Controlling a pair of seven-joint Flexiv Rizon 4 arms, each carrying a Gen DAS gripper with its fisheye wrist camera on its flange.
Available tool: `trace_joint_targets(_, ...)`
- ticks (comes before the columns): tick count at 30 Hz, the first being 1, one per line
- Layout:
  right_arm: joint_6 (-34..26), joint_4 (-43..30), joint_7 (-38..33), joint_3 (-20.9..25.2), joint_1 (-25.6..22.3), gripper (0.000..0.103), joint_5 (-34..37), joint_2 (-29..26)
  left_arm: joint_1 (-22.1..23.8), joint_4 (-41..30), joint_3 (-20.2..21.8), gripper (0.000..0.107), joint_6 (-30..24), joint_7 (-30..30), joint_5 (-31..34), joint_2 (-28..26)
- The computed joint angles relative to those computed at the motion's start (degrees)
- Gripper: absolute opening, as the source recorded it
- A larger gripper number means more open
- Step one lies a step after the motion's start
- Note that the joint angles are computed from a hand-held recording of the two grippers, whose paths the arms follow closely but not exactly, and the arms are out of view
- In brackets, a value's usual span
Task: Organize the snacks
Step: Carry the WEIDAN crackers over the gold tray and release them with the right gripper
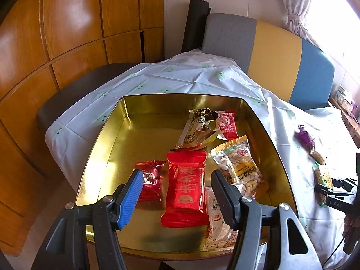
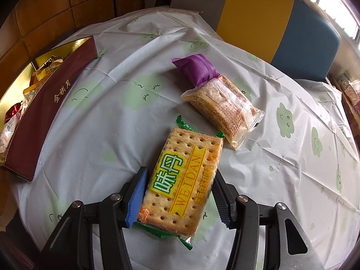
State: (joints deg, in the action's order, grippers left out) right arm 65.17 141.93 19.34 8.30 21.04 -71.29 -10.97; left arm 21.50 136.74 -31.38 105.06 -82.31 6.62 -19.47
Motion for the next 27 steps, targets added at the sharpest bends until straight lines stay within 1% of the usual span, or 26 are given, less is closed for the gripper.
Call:
trace_joint_targets(2, 0.0, -0.1, -0.9, 0.4, 0.0, 0.056, 1.8, 0.0, 2.5, 0.2, -2.4, 0.063, -0.1, 0.1, 0.6, -0.4)
trace_joint_targets(5, -1.5, -0.9, -4.5, 1.6, 1.1, 0.054, 8.0, 0.4, 5.4, 0.8, -4.9, 0.063, 0.5, 0.2, 1.4, -0.6)
trace_joint_targets(7, 0.0, -1.0, -2.9, 1.0, 1.5, 0.053, 6.6, 1.0, 6.1, 1.0, -5.0, 0.063, 1.1, 0.1, 2.1, -0.6)
trace_joint_targets(9, -0.2, -1.6, -1.8, 1.0, 2.0, 0.051, 6.0, 1.6, 7.4, 1.2, -5.7, 0.063, 1.4, -0.1, 2.8, -0.7)
trace_joint_targets(11, 1.9, -2.6, 1.0, 0.3, 1.7, 0.051, 2.3, 2.0, 8.9, 1.3, -6.7, 0.063, 1.4, -0.7, 3.2, -1.0)
trace_joint_targets(13, 1.7, -4.8, 1.0, 0.5, 2.2, 0.051, 0.6, 1.5, 9.7, 1.4, -7.0, 0.063, 1.7, -1.3, 3.3, -1.1)
trace_joint_targets(15, 2.0, -7.4, 0.2, 0.6, 2.8, 0.051, -0.8, 0.6, 10.6, 1.3, -7.5, 0.063, 1.9, -1.9, 3.7, -1.2)
trace_joint_targets(20, 5.1, -14.7, -0.5, -0.2, 4.6, 0.051, -4.5, -3.7, 12.9, 1.2, -8.3, 0.063, 2.4, -3.0, 4.8, -1.5)
trace_joint_targets(23, 6.5, -19.7, -3.0, -0.8, 6.4, 0.051, -4.0, -7.4, 13.1, 1.2, -7.5, 0.063, 2.5, -3.3, 5.1, -1.7)
trace_joint_targets(27, 8.7, -25.4, -6.8, -2.0, 9.4, 0.051, -1.3, -12.1, 13.3, 1.3, -6.0, 0.063, 2.9, -3.9, 5.1, -2.0)
